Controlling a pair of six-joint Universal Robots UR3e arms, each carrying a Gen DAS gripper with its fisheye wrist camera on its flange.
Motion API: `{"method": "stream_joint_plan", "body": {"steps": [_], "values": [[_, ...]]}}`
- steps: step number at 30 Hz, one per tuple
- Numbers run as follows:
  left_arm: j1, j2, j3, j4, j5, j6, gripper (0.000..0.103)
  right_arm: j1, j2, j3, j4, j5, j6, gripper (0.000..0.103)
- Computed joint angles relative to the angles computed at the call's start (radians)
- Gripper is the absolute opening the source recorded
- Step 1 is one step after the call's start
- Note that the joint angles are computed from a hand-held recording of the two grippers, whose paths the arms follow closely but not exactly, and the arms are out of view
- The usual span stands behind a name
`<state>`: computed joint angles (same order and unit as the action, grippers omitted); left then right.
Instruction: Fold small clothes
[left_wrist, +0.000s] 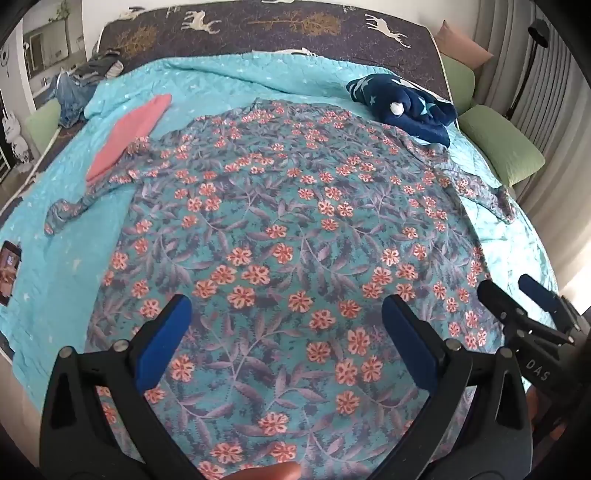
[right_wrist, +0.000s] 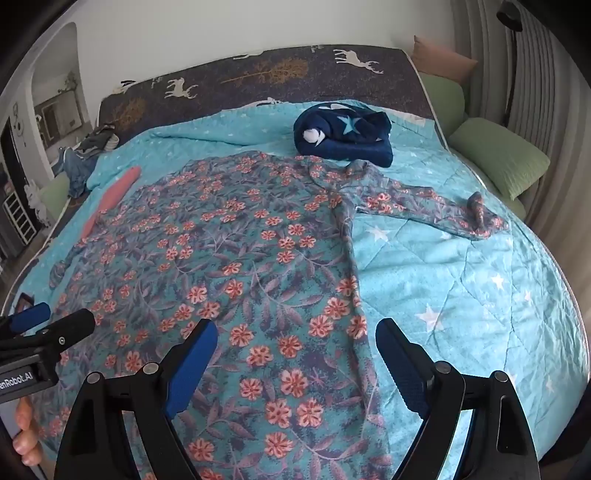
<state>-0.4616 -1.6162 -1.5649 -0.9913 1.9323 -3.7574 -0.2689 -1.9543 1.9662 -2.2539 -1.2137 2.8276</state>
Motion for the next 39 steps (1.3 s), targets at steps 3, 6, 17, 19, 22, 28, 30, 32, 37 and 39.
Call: {"method": "stream_joint_plan", "body": {"steps": [3, 6, 17, 19, 22, 28, 30, 32, 37, 39], "values": [[0.017, 0.002, -0.010, 0.003, -0.052, -0.005, 0.102, -0.010, -0.015, -0.008, 0.058, 0.012, -0.001, 0.090], [0.116, 0.082, -0.115, 0.049, -0.222, -0.019, 0.102, 0.028, 0.033, -0.037, 0.046, -0.038, 0.016, 0.090], [0.065, 0.026, -0.002, -0.122, -0.180, 0.044, 0.102, 0.115, 0.110, -0.094, 0.076, -0.168, 0.040, 0.090], [0.074, 0.026, 0.006, -0.135, -0.191, 0.058, 0.102, 0.123, 0.118, -0.105, 0.085, -0.180, 0.037, 0.090], [0.072, 0.024, 0.011, -0.143, -0.190, 0.054, 0.102, 0.127, 0.118, -0.111, 0.097, -0.181, 0.032, 0.090], [0.048, -0.012, 0.041, -0.133, -0.133, 0.054, 0.102, 0.133, 0.132, -0.124, 0.103, -0.187, 0.038, 0.090], [0.044, -0.016, 0.044, -0.132, -0.129, 0.059, 0.102, 0.134, 0.137, -0.128, 0.102, -0.189, 0.039, 0.090], [0.041, -0.025, 0.054, -0.139, -0.127, 0.062, 0.102, 0.135, 0.138, -0.129, 0.102, -0.188, 0.041, 0.090], [0.030, -0.039, 0.067, -0.146, -0.113, 0.059, 0.102, 0.136, 0.136, -0.127, 0.098, -0.184, 0.038, 0.090], [0.030, -0.040, 0.071, -0.148, -0.115, 0.058, 0.102, 0.136, 0.138, -0.129, 0.099, -0.185, 0.039, 0.090]]}}
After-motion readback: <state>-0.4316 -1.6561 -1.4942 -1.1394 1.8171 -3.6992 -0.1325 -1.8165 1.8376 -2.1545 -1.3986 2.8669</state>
